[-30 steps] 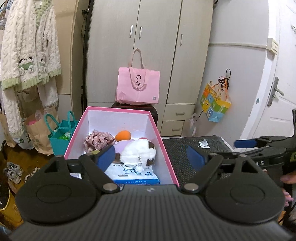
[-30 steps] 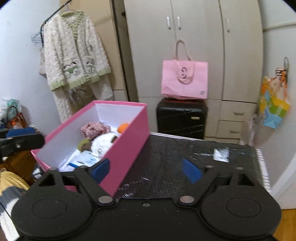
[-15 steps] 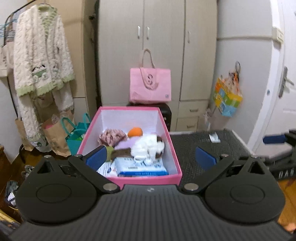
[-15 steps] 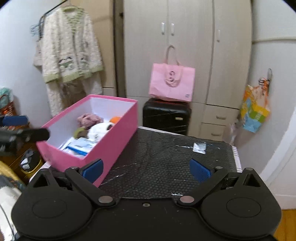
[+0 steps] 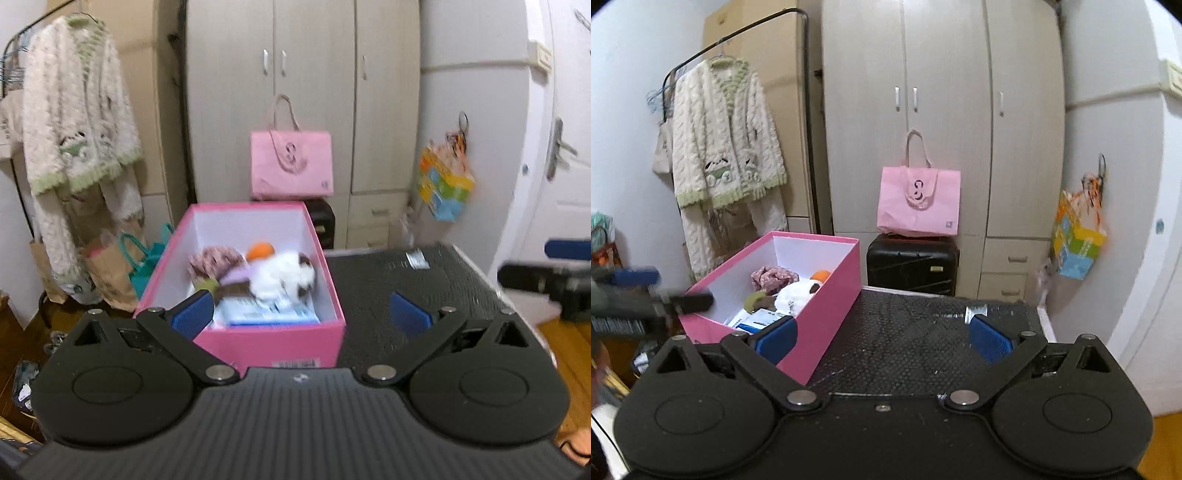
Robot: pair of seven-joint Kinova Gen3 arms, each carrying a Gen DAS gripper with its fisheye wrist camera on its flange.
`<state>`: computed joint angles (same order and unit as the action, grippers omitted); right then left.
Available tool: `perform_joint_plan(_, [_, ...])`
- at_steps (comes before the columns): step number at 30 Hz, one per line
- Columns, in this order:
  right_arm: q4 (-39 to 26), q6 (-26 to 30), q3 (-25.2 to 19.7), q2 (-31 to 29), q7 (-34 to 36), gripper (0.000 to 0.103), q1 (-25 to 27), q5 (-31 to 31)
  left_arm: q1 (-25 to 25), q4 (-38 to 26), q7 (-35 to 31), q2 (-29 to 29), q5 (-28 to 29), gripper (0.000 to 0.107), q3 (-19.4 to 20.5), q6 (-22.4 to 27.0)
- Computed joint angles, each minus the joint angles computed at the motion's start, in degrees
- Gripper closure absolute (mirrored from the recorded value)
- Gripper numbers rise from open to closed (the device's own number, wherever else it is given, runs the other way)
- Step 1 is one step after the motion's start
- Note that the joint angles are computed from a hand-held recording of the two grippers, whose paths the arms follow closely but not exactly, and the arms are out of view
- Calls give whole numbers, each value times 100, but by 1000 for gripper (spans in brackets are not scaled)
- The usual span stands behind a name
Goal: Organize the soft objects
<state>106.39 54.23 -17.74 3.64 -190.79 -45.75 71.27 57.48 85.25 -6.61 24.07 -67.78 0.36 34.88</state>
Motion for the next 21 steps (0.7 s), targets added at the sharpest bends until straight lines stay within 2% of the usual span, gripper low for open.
perform_joint_plan(1, [28, -48, -7, -17, -66, 2, 2, -25, 110, 2, 76, 50, -21, 4, -87, 52])
perform_joint_plan(4, [151, -155, -101, -81, -274, 2, 73, 11, 190, -70, 254, 227, -137, 4, -24, 269])
perform_joint_plan(6, [164, 116, -98, -12, -515, 2, -74, 82, 156, -34, 236, 248, -134, 4, 20, 180])
perform_joint_plan(8, [148, 267, -112, 42, -605, 2, -141, 75, 308, 78, 543, 239, -313, 4, -124, 182])
perform_joint_plan(12, [113, 665, -147, 180, -716, 2, -345, 111, 588, 277, 1249, 258, -911, 4, -191, 637])
perform_joint_plan(15, [31, 1008, -132, 332, -683, 2, -533, 99, 661, 346, 1463, 284, -1226, 4, -89, 1019])
perform_joint_plan(21, [-95, 1544, -46, 546, -761, 2, -832, 60, 442, 386, 1610, 280, -1388, 4, 284, 1210])
